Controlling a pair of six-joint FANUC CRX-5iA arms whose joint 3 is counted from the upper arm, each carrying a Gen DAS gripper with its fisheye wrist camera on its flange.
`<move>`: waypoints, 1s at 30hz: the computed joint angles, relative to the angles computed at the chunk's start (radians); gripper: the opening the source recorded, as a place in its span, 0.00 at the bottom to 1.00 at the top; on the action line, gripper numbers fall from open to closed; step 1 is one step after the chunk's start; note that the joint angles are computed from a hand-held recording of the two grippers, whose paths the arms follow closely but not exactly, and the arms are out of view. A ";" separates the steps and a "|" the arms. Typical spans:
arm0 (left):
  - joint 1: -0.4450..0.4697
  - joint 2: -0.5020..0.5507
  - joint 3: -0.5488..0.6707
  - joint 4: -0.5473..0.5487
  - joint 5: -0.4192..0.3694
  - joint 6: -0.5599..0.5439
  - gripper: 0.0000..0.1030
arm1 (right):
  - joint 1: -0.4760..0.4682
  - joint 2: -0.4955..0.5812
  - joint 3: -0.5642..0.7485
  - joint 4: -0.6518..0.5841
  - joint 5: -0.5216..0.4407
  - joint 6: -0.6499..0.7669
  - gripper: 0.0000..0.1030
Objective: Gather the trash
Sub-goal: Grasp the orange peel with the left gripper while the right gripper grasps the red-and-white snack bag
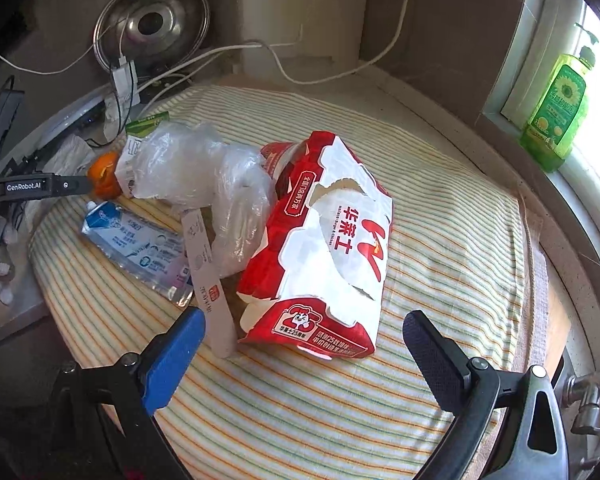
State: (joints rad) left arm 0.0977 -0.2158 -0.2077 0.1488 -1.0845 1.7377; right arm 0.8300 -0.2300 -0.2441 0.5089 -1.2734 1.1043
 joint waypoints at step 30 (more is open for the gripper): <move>0.005 0.121 0.030 0.064 0.074 -0.017 0.49 | -0.247 0.055 0.193 -0.249 0.053 0.096 0.67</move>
